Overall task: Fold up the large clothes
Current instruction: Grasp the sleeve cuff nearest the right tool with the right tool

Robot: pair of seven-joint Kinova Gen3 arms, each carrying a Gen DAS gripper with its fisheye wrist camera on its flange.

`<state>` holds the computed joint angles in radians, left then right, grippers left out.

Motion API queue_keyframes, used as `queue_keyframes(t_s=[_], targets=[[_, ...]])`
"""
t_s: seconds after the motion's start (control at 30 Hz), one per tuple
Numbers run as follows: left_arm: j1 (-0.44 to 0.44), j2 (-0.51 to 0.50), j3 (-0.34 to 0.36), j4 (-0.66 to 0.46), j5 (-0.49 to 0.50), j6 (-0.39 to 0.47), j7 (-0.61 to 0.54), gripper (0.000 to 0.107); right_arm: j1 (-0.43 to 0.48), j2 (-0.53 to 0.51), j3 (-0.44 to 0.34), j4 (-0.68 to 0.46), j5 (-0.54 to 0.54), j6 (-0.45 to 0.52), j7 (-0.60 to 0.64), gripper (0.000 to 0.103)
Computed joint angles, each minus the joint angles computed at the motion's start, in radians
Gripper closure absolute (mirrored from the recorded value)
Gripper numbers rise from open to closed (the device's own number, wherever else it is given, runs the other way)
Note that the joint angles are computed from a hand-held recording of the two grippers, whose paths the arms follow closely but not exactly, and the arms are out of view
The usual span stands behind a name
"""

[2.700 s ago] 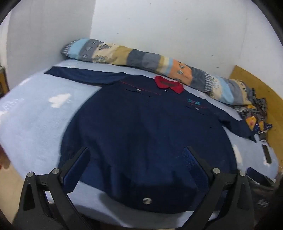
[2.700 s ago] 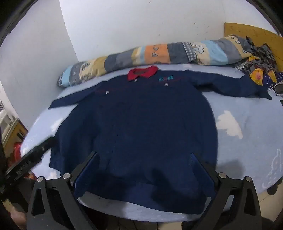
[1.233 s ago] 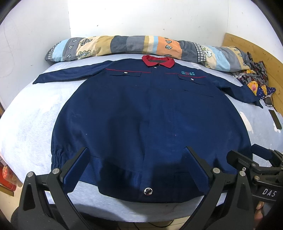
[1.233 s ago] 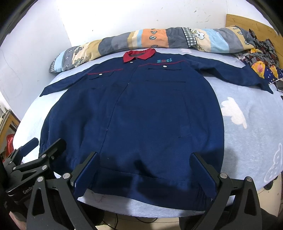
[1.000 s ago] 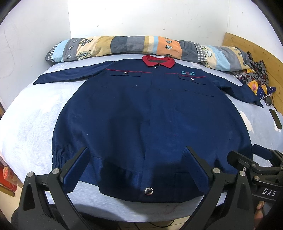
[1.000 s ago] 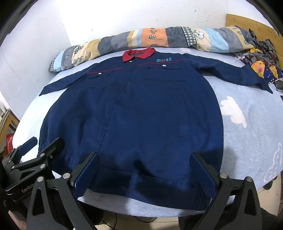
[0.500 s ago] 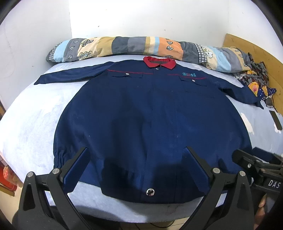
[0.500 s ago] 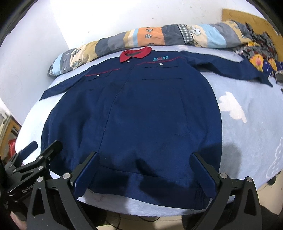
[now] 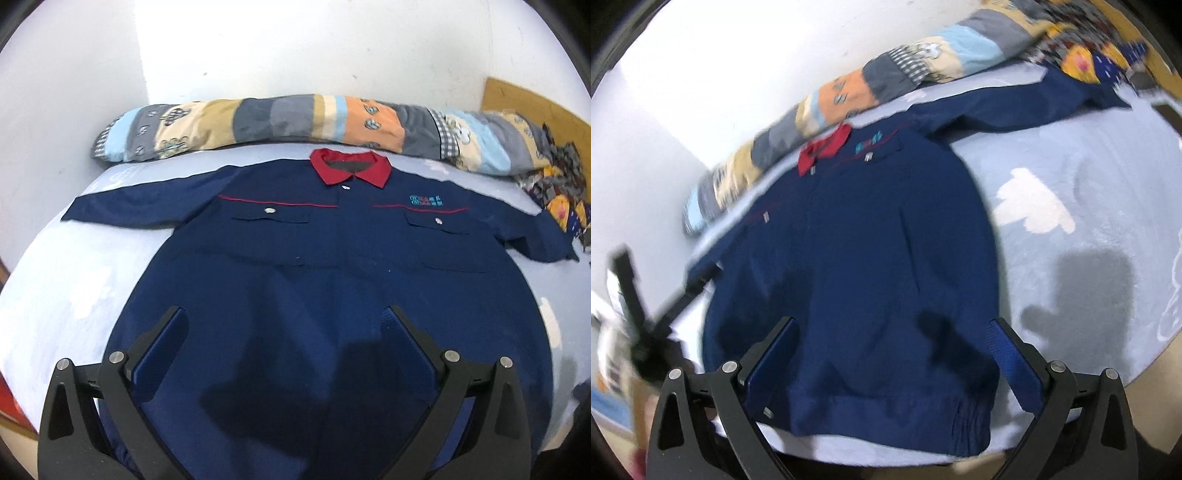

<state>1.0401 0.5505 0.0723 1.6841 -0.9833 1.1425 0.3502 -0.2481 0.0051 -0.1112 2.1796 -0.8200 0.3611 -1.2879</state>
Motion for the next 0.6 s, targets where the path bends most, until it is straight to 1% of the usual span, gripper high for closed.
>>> queue_keyframes(t_s=[0.03,0.1,0.2,0.23,0.27,0.3,0.33,0.37,0.43,0.5,0.53,0.57,0.6], targets=[[-0.012,0.005,0.004,-0.009,-0.001,-0.015,-0.022,0.004,0.025,0.002,0.011,-0.011,-0.041,0.024,0.03,0.001],[-0.019,0.016,0.002,-0.029,-0.017,-0.038,-0.059,0.004,0.116,0.009,0.014,-0.034,-0.122,0.062,0.084,0.001],[-0.017,0.016,-0.003,-0.05,-0.039,-0.078,-0.097,0.004,0.254,0.065,0.031,-0.094,-0.244,0.162,0.198,0.001],[-0.014,0.016,-0.006,-0.057,-0.042,-0.084,-0.109,0.004,0.287,0.085,0.054,-0.114,-0.277,0.179,0.228,0.001],[-0.008,0.016,-0.01,-0.064,-0.051,-0.094,-0.117,0.004,0.301,0.099,0.078,-0.13,-0.294,0.186,0.241,0.001],[-0.01,0.016,-0.011,-0.07,-0.051,-0.103,-0.129,0.004,0.298,0.116,0.121,-0.152,-0.295,0.192,0.241,0.001],[-0.012,0.019,-0.012,-0.08,-0.048,-0.107,-0.148,0.004,0.309,0.139,0.146,-0.182,-0.279,0.195,0.232,0.001],[-0.014,0.021,-0.014,-0.088,-0.042,-0.114,-0.162,0.004,0.326,0.161,0.153,-0.206,-0.274,0.198,0.228,0.001],[-0.025,0.018,-0.015,-0.092,-0.026,-0.146,-0.182,0.004,0.4,0.223,0.15,-0.269,-0.298,0.217,0.238,0.002],[-0.031,0.022,-0.023,-0.099,-0.007,-0.166,-0.194,0.004,0.44,0.279,0.146,-0.328,-0.303,0.214,0.21,0.011],[-0.033,0.025,-0.026,-0.105,0.002,-0.174,-0.203,0.004,0.459,0.305,0.144,-0.351,-0.308,0.202,0.199,0.013],[-0.033,0.028,-0.031,-0.11,0.007,-0.182,-0.21,0.004,0.482,0.337,0.139,-0.381,-0.317,0.198,0.195,0.022],[-0.032,0.03,-0.036,-0.113,0.012,-0.188,-0.216,0.004,0.511,0.37,0.125,-0.414,-0.317,0.208,0.194,0.038]])
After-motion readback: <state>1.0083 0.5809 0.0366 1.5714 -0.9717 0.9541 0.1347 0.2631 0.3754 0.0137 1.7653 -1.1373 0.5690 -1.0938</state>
